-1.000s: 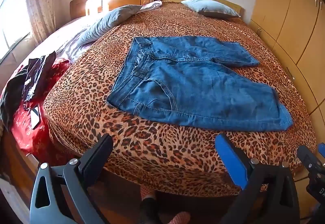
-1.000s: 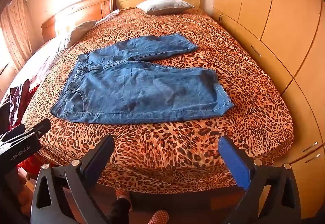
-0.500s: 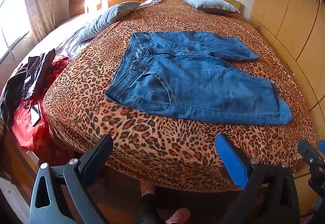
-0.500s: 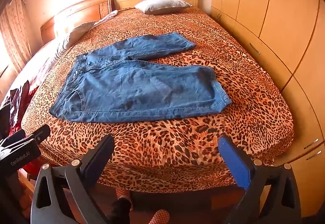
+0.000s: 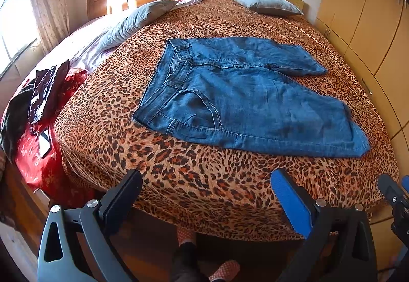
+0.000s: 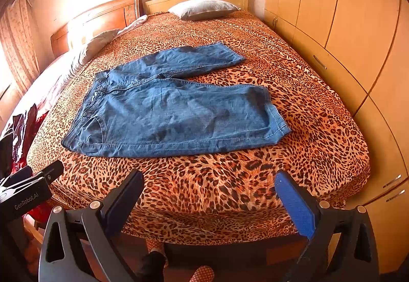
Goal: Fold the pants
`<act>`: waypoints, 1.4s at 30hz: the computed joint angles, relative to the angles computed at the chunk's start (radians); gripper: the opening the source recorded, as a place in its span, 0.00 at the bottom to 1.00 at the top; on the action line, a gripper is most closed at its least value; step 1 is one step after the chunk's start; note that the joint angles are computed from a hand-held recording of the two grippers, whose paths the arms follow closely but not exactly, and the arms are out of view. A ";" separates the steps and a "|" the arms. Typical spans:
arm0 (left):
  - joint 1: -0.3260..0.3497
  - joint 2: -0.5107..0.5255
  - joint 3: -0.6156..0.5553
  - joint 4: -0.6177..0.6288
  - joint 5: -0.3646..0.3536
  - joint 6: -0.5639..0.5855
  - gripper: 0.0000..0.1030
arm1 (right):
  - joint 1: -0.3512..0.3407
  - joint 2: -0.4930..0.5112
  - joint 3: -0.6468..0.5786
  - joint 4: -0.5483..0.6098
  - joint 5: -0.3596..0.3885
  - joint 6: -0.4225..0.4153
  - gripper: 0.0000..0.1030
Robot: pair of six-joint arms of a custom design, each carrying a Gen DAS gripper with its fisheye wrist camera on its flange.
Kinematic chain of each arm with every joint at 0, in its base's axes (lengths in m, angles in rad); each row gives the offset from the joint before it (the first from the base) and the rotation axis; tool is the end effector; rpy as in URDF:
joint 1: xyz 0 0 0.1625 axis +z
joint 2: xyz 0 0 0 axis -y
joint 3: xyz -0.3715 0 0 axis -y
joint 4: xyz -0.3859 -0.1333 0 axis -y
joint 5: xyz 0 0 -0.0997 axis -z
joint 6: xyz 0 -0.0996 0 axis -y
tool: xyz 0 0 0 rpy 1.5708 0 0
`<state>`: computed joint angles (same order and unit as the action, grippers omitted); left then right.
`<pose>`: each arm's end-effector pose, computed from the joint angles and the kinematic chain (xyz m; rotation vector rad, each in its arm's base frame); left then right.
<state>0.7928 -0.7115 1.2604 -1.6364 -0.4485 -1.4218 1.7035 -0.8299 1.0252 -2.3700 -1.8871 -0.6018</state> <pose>-0.3175 -0.6401 0.1192 -0.3499 2.0604 -0.9259 0.2027 -0.7449 0.3404 0.8178 -2.4875 0.6954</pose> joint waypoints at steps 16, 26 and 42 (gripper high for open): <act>-0.001 0.010 -0.017 0.024 0.003 -0.011 0.99 | -0.001 0.001 0.007 -0.015 0.004 -0.008 0.99; 0.000 0.006 -0.015 0.021 -0.001 -0.008 0.99 | -0.002 -0.001 0.008 -0.014 0.005 -0.007 0.99; 0.002 0.007 -0.016 0.020 -0.006 -0.006 0.99 | -0.001 -0.001 0.008 -0.008 -0.001 -0.004 0.99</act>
<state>0.7945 -0.7048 1.2449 -1.6168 -0.4549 -1.4275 1.7021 -0.8309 1.0328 -2.3776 -1.8883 -0.6062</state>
